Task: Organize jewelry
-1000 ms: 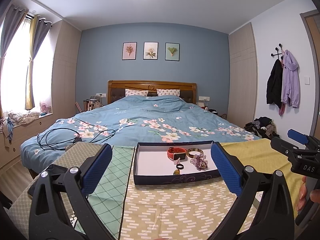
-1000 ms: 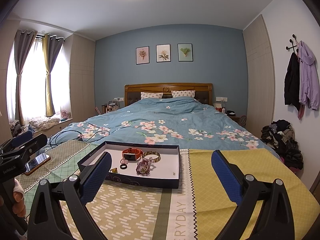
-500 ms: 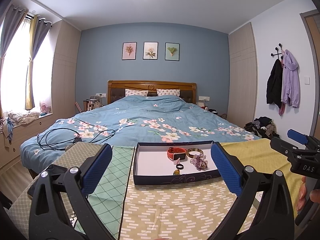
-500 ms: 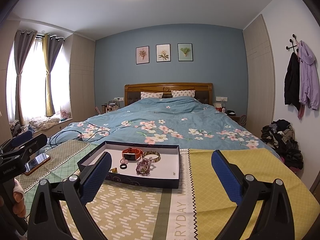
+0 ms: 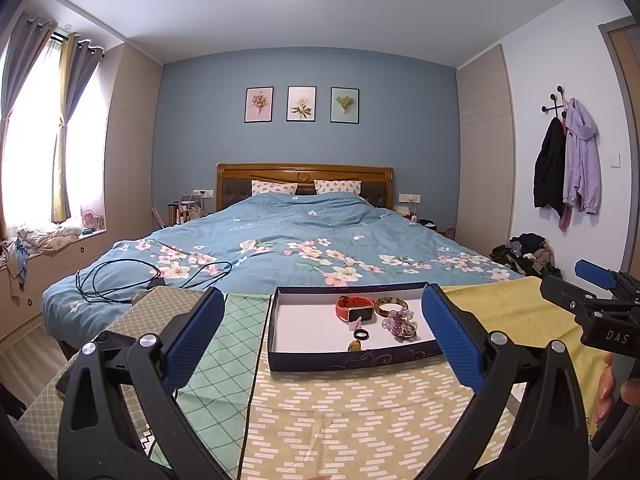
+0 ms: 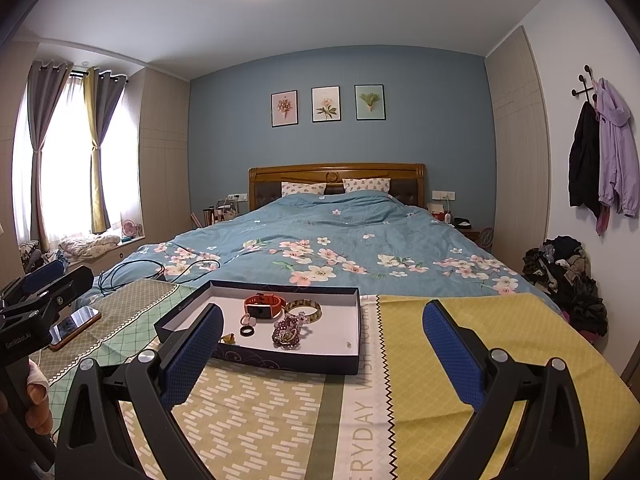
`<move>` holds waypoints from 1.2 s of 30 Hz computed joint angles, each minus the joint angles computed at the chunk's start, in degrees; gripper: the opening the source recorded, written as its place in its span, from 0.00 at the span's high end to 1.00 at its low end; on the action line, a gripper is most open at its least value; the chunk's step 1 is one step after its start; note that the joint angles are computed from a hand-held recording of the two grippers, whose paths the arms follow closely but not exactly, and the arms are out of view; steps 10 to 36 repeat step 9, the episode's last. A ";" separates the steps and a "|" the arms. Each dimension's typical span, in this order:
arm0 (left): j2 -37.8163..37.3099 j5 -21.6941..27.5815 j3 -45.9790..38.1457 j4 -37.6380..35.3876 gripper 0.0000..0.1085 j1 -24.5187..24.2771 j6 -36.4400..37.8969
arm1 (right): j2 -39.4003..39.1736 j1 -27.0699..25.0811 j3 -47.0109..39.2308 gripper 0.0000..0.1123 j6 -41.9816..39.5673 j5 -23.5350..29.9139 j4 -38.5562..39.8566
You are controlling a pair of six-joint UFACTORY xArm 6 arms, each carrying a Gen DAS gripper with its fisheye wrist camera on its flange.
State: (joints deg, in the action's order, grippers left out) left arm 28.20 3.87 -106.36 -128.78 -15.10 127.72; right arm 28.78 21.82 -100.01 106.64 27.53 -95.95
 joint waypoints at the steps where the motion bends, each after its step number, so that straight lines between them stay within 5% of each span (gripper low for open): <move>1: 0.05 -0.06 0.17 1.39 0.10 -0.10 -1.57 | 0.00 0.05 0.05 0.14 0.09 0.11 -0.06; 9: 2.27 -1.23 -0.77 13.00 0.10 -0.70 -14.69 | 0.42 -0.15 -0.10 0.14 -0.99 -0.22 1.57; 36: 2.27 -1.23 -0.77 13.00 0.10 -0.70 -14.69 | 0.42 -0.15 -0.10 0.14 -0.99 -0.22 1.57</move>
